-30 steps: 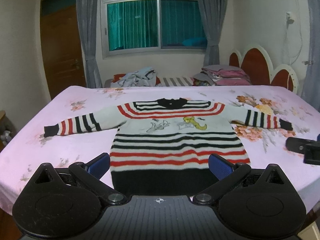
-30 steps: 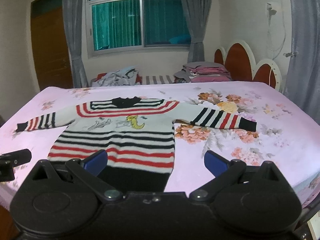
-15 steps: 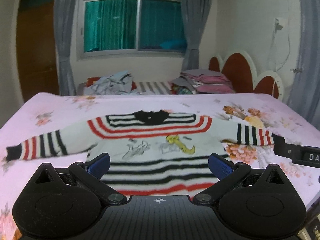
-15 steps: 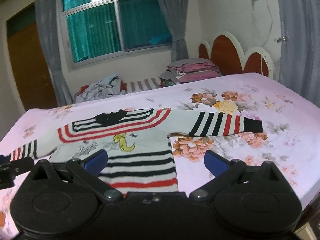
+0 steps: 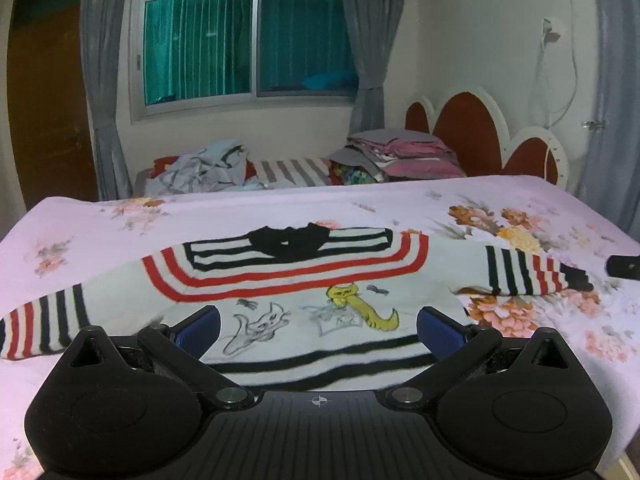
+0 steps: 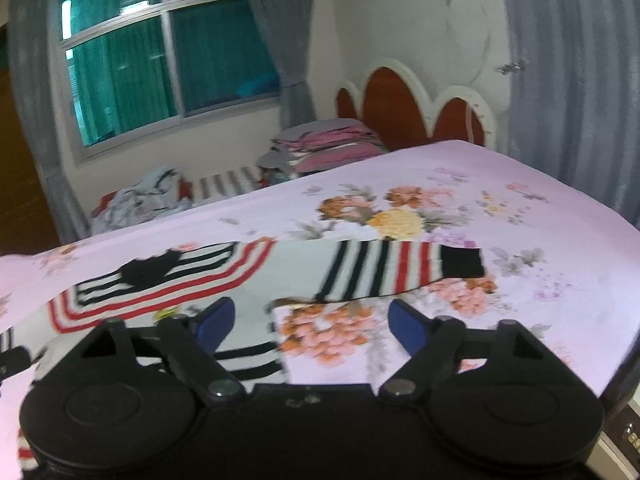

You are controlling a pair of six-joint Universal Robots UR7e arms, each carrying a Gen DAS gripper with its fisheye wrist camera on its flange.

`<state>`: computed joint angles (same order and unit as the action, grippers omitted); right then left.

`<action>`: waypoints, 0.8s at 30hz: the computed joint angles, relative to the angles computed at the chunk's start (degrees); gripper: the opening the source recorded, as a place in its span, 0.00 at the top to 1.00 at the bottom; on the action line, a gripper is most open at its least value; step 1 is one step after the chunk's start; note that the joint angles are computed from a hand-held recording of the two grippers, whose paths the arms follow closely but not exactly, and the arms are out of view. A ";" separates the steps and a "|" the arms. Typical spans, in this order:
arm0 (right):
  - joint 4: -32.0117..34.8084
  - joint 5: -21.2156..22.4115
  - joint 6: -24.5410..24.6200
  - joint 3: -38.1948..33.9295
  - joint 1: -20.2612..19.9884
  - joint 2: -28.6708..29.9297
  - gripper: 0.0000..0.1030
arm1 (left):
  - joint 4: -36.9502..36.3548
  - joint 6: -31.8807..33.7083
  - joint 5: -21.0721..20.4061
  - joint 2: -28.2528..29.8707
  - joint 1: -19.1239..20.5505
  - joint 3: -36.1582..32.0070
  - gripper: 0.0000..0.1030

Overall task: Fold small clothes
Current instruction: 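Move the right gripper toward the black cuff of a sweater sleeve, then close the right gripper on the black sleeve cuff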

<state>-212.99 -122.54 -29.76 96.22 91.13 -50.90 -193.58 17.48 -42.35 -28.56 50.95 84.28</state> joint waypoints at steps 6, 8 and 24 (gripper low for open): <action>7.05 3.05 4.03 -7.64 -4.75 1.25 0.49 | 11.97 -4.30 -3.04 4.48 1.54 -9.81 0.00; 11.06 4.40 6.12 -11.12 -6.61 1.88 0.60 | 14.40 -4.72 -0.60 7.82 1.65 -15.08 0.00; 36.27 12.39 28.68 -33.01 -19.23 8.45 0.59 | 46.82 -12.01 9.13 32.92 2.07 -60.46 0.00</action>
<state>-176.72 -110.15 -1.08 63.21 71.90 -42.45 -146.75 5.48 -33.22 4.36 53.02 23.82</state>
